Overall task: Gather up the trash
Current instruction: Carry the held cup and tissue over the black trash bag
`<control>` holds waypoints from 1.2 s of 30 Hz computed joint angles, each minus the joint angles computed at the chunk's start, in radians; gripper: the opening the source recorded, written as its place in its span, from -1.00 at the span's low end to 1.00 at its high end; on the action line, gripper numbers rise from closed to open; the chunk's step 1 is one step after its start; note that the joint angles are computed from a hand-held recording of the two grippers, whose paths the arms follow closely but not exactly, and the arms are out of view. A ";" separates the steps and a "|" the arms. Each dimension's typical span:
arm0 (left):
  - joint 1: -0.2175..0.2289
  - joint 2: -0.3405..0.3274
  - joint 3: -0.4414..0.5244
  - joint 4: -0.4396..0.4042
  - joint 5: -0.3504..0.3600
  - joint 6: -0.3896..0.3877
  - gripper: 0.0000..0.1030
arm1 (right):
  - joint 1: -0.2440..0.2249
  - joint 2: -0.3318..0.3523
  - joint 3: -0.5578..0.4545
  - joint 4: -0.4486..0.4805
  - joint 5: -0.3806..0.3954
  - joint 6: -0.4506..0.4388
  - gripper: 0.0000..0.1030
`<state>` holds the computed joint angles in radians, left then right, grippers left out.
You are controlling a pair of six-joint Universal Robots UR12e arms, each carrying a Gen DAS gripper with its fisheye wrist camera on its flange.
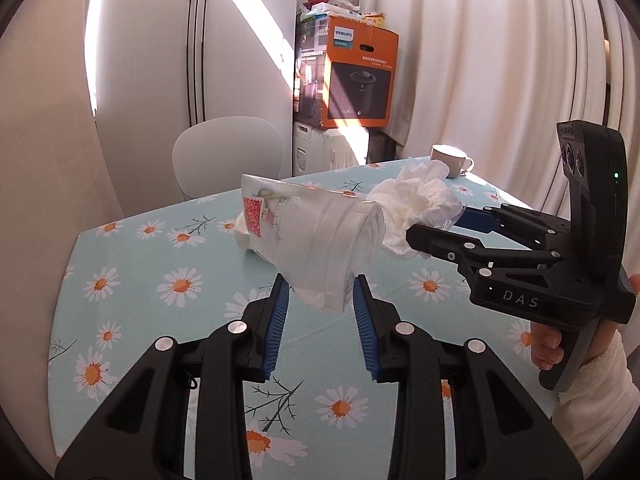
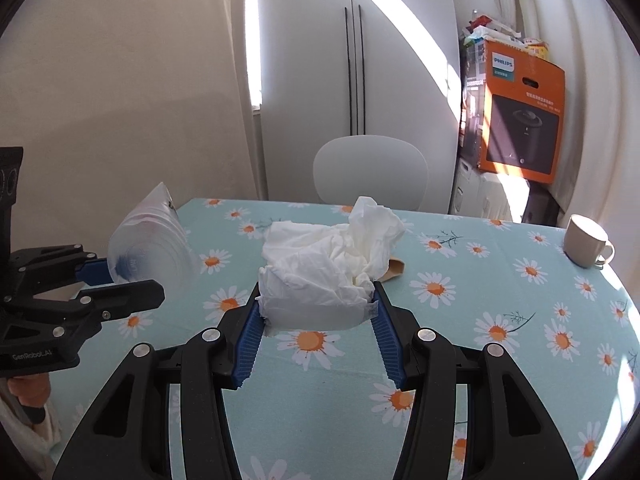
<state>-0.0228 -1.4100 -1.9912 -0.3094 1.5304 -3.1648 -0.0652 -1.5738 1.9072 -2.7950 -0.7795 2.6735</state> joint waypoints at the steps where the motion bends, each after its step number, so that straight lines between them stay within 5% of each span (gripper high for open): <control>1: -0.004 0.000 0.000 0.001 -0.008 0.008 -0.34 | -0.010 -0.011 0.008 0.004 0.001 -0.003 -0.07; 19: -0.101 -0.038 0.014 0.011 -0.151 0.078 -0.34 | -0.243 -0.152 0.161 0.007 -0.007 0.029 -0.06; 36: -0.260 -0.138 0.096 0.009 -0.202 0.189 -0.34 | -0.487 -0.267 0.274 0.052 -0.023 -0.017 -0.06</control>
